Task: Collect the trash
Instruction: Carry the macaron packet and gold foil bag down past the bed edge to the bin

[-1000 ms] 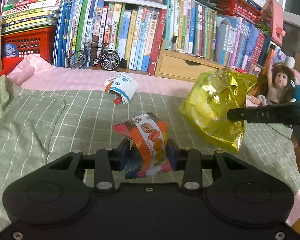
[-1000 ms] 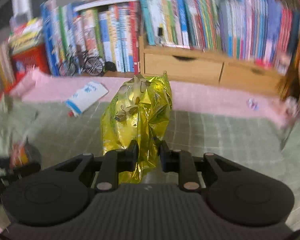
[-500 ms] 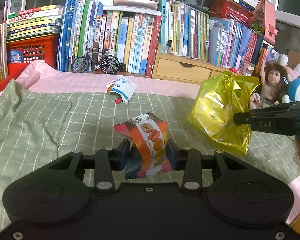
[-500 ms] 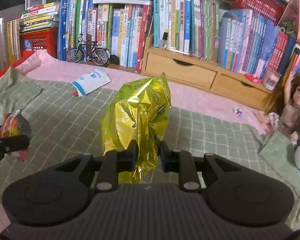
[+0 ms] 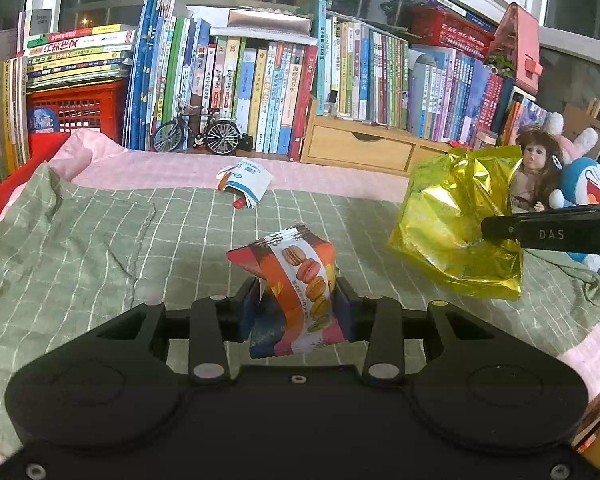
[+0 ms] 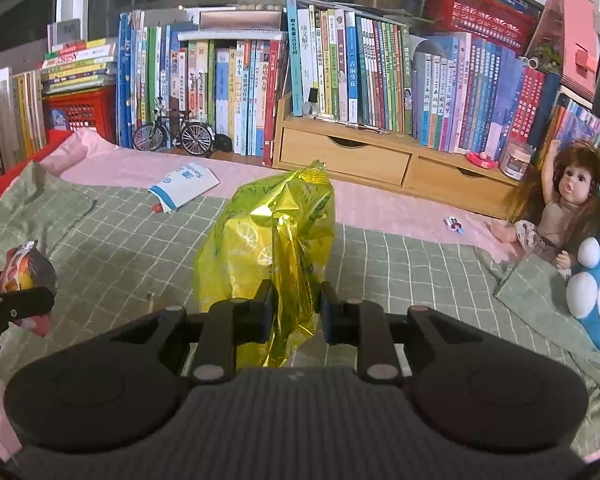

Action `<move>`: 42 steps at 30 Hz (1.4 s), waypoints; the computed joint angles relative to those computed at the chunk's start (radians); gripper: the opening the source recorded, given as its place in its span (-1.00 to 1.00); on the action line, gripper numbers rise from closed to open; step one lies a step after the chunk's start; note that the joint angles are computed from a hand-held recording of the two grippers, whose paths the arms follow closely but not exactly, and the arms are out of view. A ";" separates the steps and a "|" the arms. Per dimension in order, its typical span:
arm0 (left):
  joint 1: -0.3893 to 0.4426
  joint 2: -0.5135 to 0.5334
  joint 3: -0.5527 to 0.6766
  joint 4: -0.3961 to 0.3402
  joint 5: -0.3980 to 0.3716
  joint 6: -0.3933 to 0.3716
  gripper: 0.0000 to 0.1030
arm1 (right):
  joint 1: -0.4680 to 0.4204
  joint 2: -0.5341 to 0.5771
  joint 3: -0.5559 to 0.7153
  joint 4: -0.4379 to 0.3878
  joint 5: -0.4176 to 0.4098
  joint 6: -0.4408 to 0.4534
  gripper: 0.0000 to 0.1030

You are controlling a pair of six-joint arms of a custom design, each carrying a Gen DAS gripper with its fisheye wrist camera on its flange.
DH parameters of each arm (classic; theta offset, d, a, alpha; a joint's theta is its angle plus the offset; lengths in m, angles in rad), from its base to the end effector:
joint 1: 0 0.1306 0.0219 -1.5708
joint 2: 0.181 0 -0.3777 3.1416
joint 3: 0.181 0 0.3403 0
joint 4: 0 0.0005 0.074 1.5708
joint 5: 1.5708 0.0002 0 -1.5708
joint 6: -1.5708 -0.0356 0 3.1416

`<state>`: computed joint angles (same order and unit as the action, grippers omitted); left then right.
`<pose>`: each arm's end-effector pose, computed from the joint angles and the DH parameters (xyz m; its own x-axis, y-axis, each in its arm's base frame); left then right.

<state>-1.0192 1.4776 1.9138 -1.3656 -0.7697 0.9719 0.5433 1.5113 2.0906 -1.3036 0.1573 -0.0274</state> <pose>0.2423 -0.3474 0.5707 -0.5617 -0.2190 -0.7979 -0.1250 0.9757 -0.1798 0.3747 0.2192 0.6193 -0.5782 -0.3176 -0.7515 -0.3944 0.9151 -0.0832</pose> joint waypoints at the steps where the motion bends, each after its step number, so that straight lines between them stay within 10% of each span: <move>1: -0.009 -0.001 0.003 -0.008 -0.005 0.008 -0.27 | 0.000 -0.010 -0.008 -0.002 -0.004 -0.004 -0.45; 29: -0.363 -0.021 -0.037 -0.260 -0.086 0.383 -0.27 | 0.086 -0.387 -0.354 -0.069 -0.098 -0.220 -0.49; 42: -0.494 -0.037 -0.194 -0.279 0.014 0.602 -0.27 | 0.228 -0.562 -0.559 -0.143 -0.104 -0.361 -0.49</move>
